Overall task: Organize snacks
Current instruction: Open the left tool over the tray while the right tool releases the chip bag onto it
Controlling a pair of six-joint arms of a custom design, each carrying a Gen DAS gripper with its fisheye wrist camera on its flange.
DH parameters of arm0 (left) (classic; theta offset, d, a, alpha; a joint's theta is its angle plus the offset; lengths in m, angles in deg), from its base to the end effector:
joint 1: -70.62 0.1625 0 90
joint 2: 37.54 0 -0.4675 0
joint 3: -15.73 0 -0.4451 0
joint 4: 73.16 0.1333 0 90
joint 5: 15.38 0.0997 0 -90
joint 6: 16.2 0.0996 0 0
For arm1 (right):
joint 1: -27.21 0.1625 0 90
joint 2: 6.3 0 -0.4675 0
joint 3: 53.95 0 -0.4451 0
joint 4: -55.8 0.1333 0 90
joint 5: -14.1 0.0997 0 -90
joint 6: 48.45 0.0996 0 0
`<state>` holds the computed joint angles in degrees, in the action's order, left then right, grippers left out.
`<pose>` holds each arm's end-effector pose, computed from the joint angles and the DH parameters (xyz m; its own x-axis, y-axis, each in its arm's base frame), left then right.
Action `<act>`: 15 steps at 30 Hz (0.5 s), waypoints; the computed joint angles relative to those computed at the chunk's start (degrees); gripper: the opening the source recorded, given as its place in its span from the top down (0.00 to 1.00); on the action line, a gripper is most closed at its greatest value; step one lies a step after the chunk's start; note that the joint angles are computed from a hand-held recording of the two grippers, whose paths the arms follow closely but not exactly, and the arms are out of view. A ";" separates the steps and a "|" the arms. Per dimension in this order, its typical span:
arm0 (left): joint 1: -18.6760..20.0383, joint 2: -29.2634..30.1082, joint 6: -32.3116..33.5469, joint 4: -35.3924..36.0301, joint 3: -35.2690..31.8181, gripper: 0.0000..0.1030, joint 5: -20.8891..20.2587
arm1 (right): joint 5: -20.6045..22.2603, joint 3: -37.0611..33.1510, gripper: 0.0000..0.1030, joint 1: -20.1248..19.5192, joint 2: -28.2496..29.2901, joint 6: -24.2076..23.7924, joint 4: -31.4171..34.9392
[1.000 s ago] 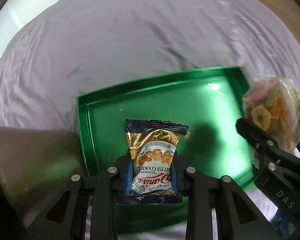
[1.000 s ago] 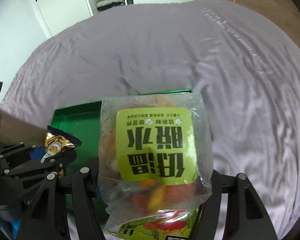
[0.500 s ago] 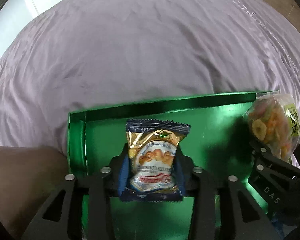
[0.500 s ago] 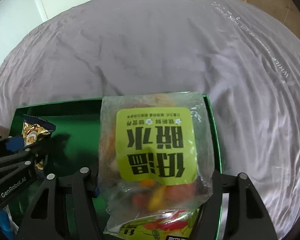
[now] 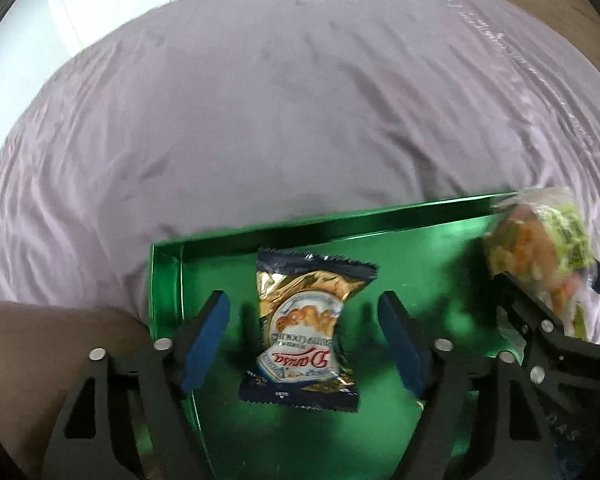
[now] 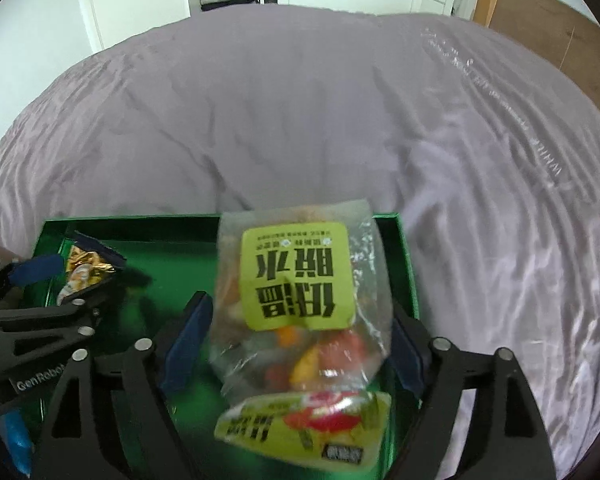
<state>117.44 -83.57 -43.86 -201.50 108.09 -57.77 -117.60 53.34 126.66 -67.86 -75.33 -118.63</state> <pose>-0.3427 -0.6675 0.0967 -0.6878 0.1397 -0.7123 0.4046 0.8885 -0.2164 0.1741 -0.6377 0.2592 -0.6599 -0.0914 0.7458 -0.4782 0.8167 -0.3230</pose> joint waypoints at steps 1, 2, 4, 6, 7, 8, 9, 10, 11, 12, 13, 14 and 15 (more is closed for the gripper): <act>-0.35 -0.13 0.87 -0.67 0.18 0.28 0.20 | 0.51 0.85 0.04 0.29 -1.09 0.46 -0.49; -0.80 -0.22 1.55 -1.07 0.15 0.28 0.56 | 0.54 1.42 0.04 0.55 -1.89 0.77 -0.85; -1.96 -0.75 2.92 -2.25 0.69 0.27 1.45 | 0.16 2.46 0.04 1.24 -3.31 0.80 -1.83; -2.95 -1.58 4.56 -3.36 1.65 0.27 1.59 | -1.28 3.48 0.04 2.24 -4.74 1.09 -2.65; -3.20 -2.03 5.51 -3.77 1.89 0.27 1.69 | -2.44 4.09 0.04 2.84 -5.59 1.36 -3.12; -3.91 -2.75 6.34 -4.32 2.52 0.27 1.58 | -3.33 4.64 0.04 3.37 -6.42 1.89 -3.42; -4.44 -3.29 7.05 -4.78 2.99 0.27 1.33 | -4.05 5.21 0.04 3.89 -7.33 2.64 -3.59; -4.98 -3.89 7.88 -5.30 3.65 0.27 1.18 | -5.35 6.08 0.04 4.52 -8.49 3.61 -3.95; -5.90 -4.97 9.44 -5.96 4.74 0.27 0.45 | -6.86 6.87 0.04 5.12 -9.51 4.49 -4.03; -6.25 -5.86 10.62 -5.92 5.11 0.27 -0.45 | -8.14 7.35 0.04 5.65 -10.19 5.36 -3.77; -7.13 -7.18 11.31 -5.61 6.13 0.27 -1.66 | -9.73 8.43 0.04 6.30 -11.62 6.84 -3.32; -7.83 -8.43 11.81 -5.41 7.14 0.27 -2.69 | -10.73 9.24 0.04 6.92 -12.75 8.31 -2.75; -8.72 -9.65 12.42 -5.37 8.12 0.27 -3.97 | -11.72 10.08 0.04 7.63 -13.83 9.85 -2.09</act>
